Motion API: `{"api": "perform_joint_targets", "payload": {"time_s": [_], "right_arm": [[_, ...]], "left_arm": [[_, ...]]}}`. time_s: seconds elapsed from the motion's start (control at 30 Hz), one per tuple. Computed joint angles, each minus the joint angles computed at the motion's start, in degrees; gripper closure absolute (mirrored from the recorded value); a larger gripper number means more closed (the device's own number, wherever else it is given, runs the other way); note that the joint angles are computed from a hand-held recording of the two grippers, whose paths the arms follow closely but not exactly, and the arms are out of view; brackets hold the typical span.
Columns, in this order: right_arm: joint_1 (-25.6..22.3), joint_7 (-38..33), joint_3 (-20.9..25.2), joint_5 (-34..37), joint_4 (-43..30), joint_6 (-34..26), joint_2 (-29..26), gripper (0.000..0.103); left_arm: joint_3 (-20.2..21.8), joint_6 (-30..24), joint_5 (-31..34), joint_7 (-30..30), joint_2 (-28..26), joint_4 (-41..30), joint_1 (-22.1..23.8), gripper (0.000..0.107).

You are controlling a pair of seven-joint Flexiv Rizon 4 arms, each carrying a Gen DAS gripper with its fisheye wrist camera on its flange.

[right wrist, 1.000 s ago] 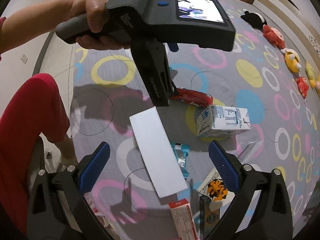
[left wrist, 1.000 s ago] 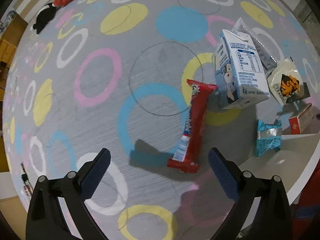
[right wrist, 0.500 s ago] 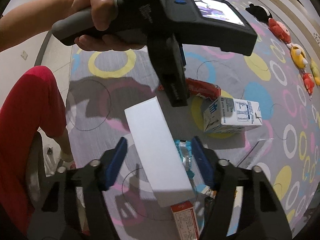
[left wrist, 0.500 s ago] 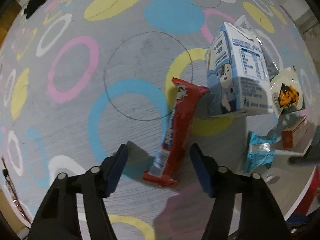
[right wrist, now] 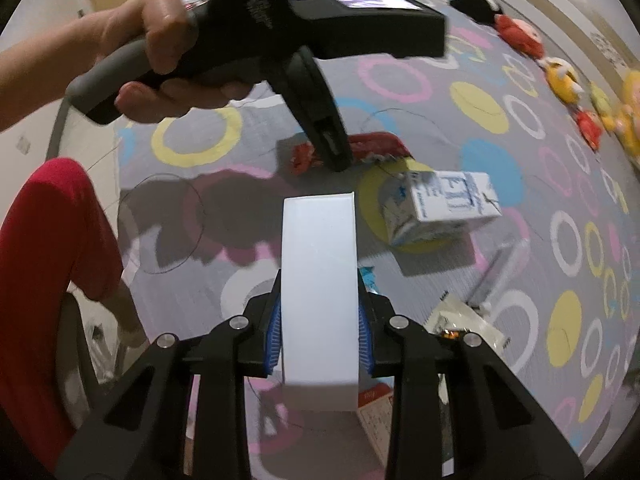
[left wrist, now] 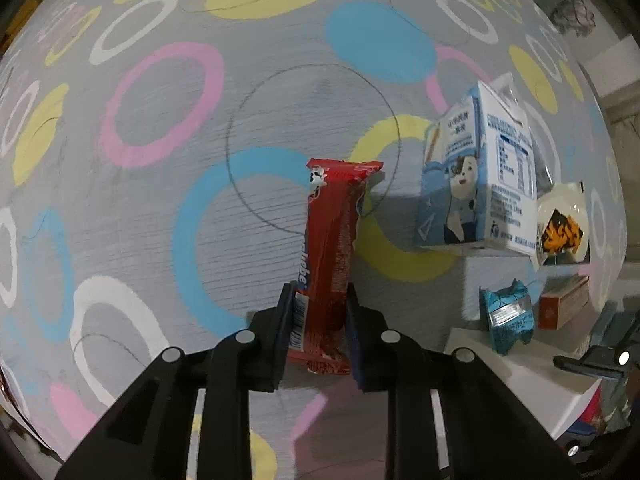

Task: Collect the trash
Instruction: 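Close the left tool on the red wrapper while the right tool grips the white box, then carry the red wrapper and white box down over the trash bag with both tools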

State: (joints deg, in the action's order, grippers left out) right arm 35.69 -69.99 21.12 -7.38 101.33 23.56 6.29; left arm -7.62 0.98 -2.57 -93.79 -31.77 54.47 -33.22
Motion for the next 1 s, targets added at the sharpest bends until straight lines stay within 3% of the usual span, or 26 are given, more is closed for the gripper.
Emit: {"api": "perform_joint_targets", "payload": {"time_s": [0.17,0.4,0.57,1.0], "right_arm": [[-0.4,6.9,0.7,-1.0,0.4,-0.2,2.3,0.073],[-1.0,16.2,2.4,-5.3,-0.6,-1.2,6.4,0.073],[-2.5,24.6,3.7,-9.4,-1.6,-4.2,9.6,0.073],[-4.8,33.9,9.6,-16.0,-4.1,-16.2,16.6,0.073]], "left_arm": [[0.5,3.4,1.7,-1.1,4.2,5.0,-0.4,0.082],[0.0,4.8,5.1,-3.5,8.6,6.6,-1.6,0.082],[-0.3,3.6,6.3,-4.9,10.9,5.9,-1.6,0.082],[-3.7,-0.3,7.0,-4.6,23.5,11.0,-1.2,0.082]]}}
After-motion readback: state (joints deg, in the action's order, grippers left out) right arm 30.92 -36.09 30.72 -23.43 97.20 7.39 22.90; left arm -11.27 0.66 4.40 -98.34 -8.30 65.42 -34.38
